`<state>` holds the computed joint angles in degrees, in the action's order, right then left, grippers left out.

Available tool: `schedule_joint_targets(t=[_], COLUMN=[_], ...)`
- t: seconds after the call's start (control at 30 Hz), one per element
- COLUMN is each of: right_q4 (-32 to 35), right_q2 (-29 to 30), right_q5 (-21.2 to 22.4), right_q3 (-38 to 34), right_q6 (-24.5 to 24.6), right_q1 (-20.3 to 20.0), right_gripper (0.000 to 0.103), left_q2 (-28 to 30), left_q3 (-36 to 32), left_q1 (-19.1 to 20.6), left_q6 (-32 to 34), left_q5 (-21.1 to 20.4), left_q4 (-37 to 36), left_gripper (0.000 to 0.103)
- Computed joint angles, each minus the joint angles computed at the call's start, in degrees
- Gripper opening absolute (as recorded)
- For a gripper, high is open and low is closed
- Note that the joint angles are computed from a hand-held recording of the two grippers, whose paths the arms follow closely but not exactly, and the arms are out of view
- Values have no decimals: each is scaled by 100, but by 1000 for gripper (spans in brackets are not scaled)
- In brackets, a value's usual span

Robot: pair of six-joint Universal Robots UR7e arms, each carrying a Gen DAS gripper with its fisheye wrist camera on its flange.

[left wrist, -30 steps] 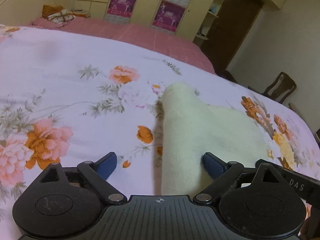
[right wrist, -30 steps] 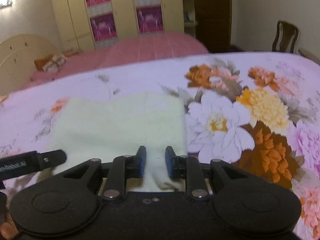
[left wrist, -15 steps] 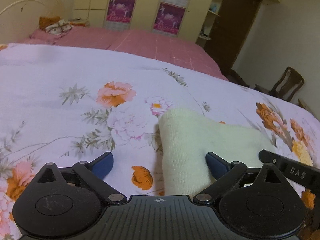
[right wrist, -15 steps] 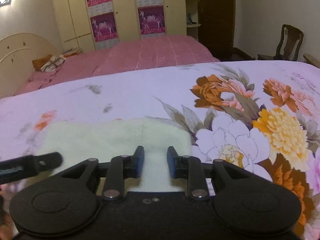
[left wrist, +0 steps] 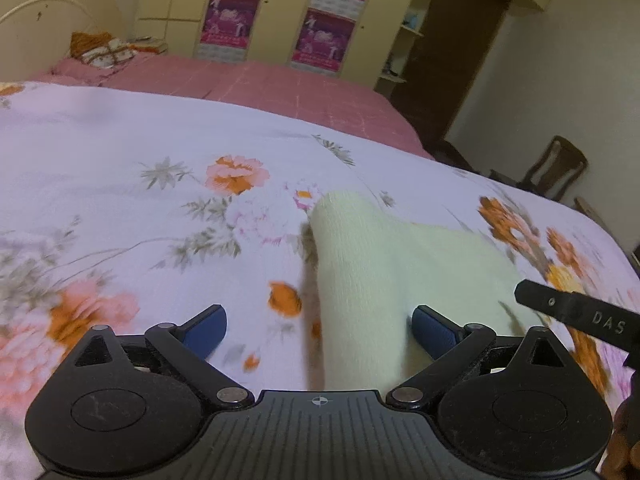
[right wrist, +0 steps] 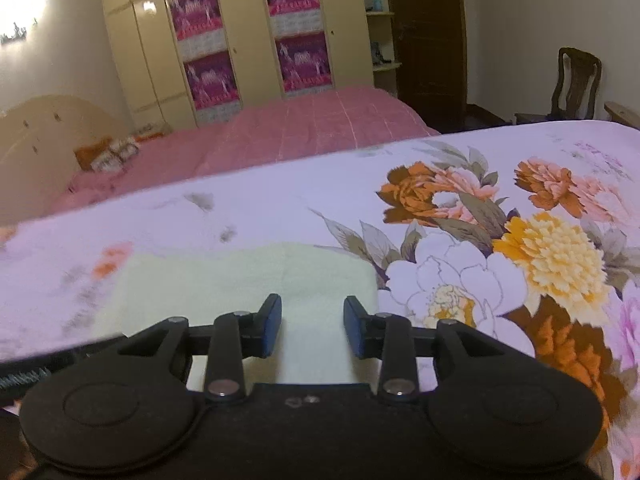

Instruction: Fold small clothes

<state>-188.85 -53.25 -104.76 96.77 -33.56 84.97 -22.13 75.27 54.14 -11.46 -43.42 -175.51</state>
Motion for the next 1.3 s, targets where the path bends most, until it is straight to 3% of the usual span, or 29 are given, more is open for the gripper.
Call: schedule_joint_targets(t=[0.17,0.3,0.43,0.53,0.63,0.77,0.87,0.93,1.03,1.1,1.23,1.3], right_q4=[-255,-591,-529,-814,-731,-692,-1031,-860,-1117,-960,-766,-499], right_q2=[-396,-281,-485,-638,-654,-903,-1028,-1071,-1003,-1096,-1139,-1240], right_q5=[67,-293,-331,-366,-746,-893,-1108,-1430,-1697,-1655,-1581,-1344], right_q3=[672,833,962,1315,1451,1725,2065,2176,2318,2363,2328,2263], right_q6=[-171,-556,-267,-398,-375,-21,-287,-203,-220,-3,0,154], right_q1=[-10,-24,80,100,98,115,214,230,255,284,233,122], right_gripper=[34,34,34,35,34,34,33,30,26,17,15,15], left_q2=[-259,-314,-527,-601,-555,-878,-960,-899,-941,-970,-939,-947], left_q3=[625,661,1022,1352,1474,1845,2066,2141,2150,2167,2168,2148], left_q1=[-64,-76,-161,-217,-327,-423,-484,-549,-580,-604,-639,-639], left_q6=[-338,-426,-444,-470,-39,-512,-557,-236,-430,-529,-544,-657], left_q5=[-132,-176,-184,-197,-3,-176,-233,-94,-67,-86,-40,-30], left_q4=[-218,-65,-48,-35,-140,-4,146,6,150,219,193,156], left_gripper=[98,98,98,98,98,98,98,98,98,98,98,98])
